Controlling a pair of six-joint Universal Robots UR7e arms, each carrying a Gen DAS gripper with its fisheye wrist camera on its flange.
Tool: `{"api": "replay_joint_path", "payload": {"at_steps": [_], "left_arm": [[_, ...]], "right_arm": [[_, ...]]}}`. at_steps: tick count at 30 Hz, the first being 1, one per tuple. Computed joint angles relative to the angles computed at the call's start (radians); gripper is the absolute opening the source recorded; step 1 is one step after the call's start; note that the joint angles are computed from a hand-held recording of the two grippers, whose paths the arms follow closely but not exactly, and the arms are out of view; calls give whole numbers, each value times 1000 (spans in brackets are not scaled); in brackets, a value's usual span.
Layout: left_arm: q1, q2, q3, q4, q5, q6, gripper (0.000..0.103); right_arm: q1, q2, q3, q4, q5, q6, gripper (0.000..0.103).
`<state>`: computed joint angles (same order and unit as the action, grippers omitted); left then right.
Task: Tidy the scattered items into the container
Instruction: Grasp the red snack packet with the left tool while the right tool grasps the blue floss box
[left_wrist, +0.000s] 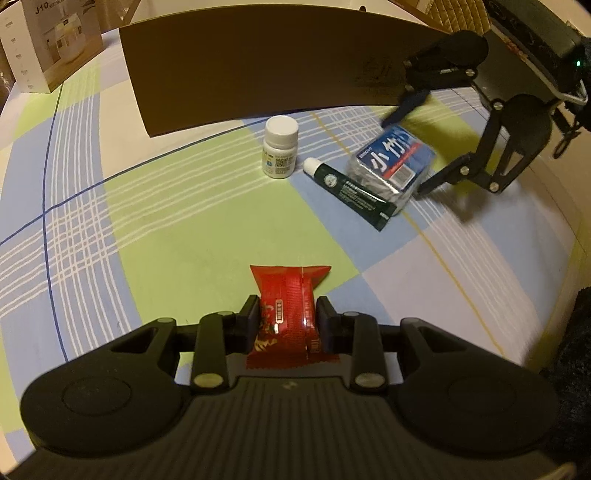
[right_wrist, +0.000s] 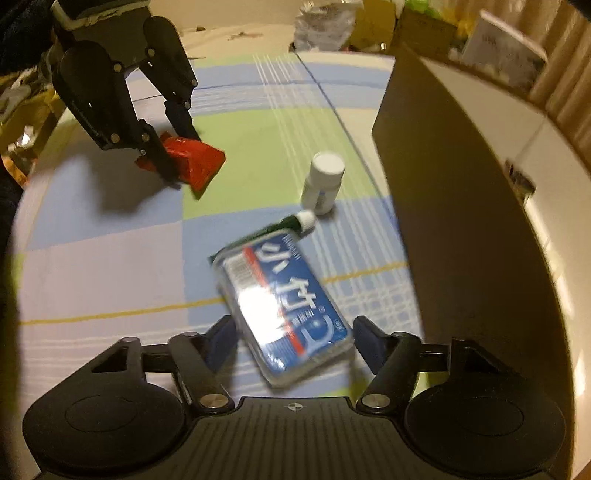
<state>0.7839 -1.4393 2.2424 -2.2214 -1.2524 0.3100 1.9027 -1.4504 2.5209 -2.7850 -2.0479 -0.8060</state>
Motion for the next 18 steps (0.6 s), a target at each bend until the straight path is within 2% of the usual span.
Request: {"api": "replay_joint_path", "payload": {"at_steps": [4,6,7,8,10,16,17,18], "left_arm": [[-3,-6,5,-1,-7,-8,27],[-5,-9,7,-1,-9,-10,27],[-6,-10,8,-1,-9,-13,27],[-6,-10,8,-2,-10,-17,28],[-5,-8,7,-7,-11,-27,27],[-15,-6,16,-22,-1,-41,28],[-17,-5,17,-24,0,-46,28],[-17,-2,17,-28,-1,-50,29]], "right_arm": [[4,-41,-11,130,20,137,61],[6,-52,-1,137,29,217,61],[7,-52,4,126,30,250,66],[9,-50,12,100,30,269,80],[19,-31,34,11,24,265,90],[38,56,42,-122,13,258,89],[42,61,44,-131,9,260,87],[43,72,43,-140,10,262,80]]}}
